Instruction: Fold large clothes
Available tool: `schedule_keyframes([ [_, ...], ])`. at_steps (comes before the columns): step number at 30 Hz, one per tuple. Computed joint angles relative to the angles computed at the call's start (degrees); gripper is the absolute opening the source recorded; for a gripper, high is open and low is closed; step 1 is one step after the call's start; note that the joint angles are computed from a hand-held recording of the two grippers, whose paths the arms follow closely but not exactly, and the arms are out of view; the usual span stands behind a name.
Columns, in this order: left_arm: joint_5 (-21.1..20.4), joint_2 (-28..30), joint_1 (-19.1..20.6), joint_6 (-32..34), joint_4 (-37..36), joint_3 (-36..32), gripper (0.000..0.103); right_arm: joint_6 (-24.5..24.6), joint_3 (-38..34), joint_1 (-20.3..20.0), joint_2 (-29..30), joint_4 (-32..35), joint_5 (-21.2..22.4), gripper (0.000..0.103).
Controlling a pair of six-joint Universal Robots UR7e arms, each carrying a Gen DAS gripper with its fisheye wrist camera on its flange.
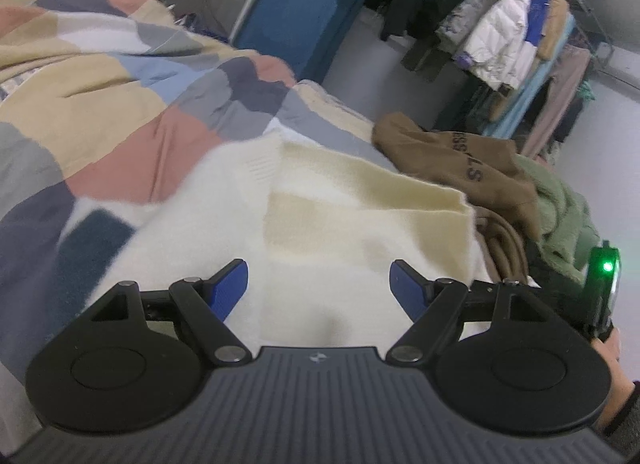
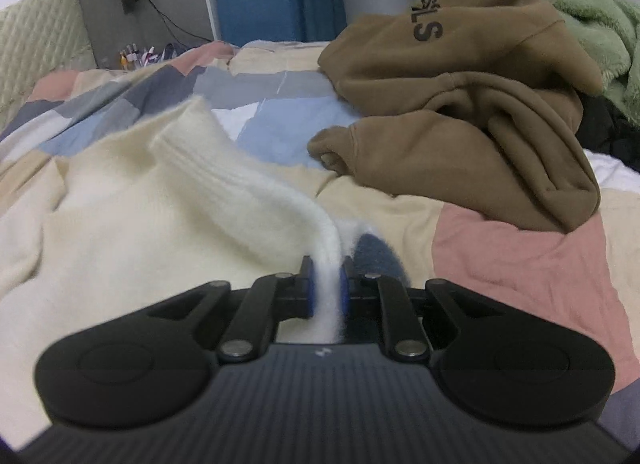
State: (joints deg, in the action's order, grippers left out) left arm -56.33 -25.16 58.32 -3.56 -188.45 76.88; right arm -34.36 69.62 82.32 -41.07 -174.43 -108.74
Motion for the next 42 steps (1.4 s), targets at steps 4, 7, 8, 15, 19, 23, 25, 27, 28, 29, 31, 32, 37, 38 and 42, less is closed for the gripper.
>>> schedule_keyframes([
  [4, -2.61, -1.0, -0.84, 2.59, -3.09, 2.5, 0.082, 3.49, 2.31, -0.03, -2.13, -0.72, 1.96, 0.023],
  [7, -3.31, -0.93, -0.92, 1.5, -1.01, 2.62, 0.082, 4.92, 4.51, -0.15, -4.17, -1.46, 4.8, 0.051],
  [8, -3.51, -0.69, -0.9, 1.31, 0.2, 2.29, 0.082, 5.63, 5.73, -0.3, -5.11, -2.05, 6.44, 0.057],
  [15, 0.36, 2.67, -1.09, 0.62, 7.12, -2.21, 0.082, 2.42, 12.92, -0.43, -9.65, -3.28, 17.59, 0.056],
  [19, 2.87, 3.64, -1.13, 0.67, 7.19, -3.45, 0.082, -2.17, 13.86, 0.04, -9.23, -1.16, 18.75, 0.04],
  [23, 6.33, 3.9, -1.05, -0.43, 7.79, -4.32, 0.081, -2.3, 12.84, 0.3, -8.41, 2.38, 18.23, 0.038],
  [25, 7.97, 3.84, -0.88, -1.49, 8.71, -4.66, 0.081, -2.08, 11.86, 0.45, -7.73, 4.45, 16.64, 0.038],
  [27, 8.35, 3.6, -0.66, -2.67, 9.37, -4.76, 0.08, -3.19, 10.97, 0.95, -6.44, 4.01, 12.7, 0.036],
  [28, 8.88, 3.57, -0.67, -3.0, 9.45, -4.76, 0.079, -3.89, 10.25, 1.18, -5.55, 3.37, 10.4, 0.035],
  [29, 9.53, 3.61, -0.74, -3.08, 9.6, -4.86, 0.079, -4.22, 9.78, 1.3, -4.92, 2.8, 8.91, 0.035],
  [31, 10.67, 3.81, -0.91, -2.49, 9.45, -5.06, 0.077, -4.04, 8.82, 1.33, -3.94, 1.48, 7.12, 0.035],
  [32, 11.45, 3.91, -1.05, -2.15, 9.24, -5.1, 0.077, -3.59, 8.42, 1.37, -3.6, 0.47, 6.51, 0.035],
  [37, 17.49, 4.75, -1.59, -0.57, 8.14, -5.97, 0.077, -3.84, 8.8, 1.42, -3.47, -3.59, 4.77, 0.035],
  [38, 17.65, 4.65, -1.51, -0.76, 7.9, -5.84, 0.077, -3.5, 8.54, 1.3, -3.38, -3.74, 4.27, 0.034],
  [42, 19.31, 5.2, -1.18, -0.62, 6.94, -6.42, 0.075, -1.45, 6.89, 0.79, -2.94, -3.03, 3.67, 0.034],
])
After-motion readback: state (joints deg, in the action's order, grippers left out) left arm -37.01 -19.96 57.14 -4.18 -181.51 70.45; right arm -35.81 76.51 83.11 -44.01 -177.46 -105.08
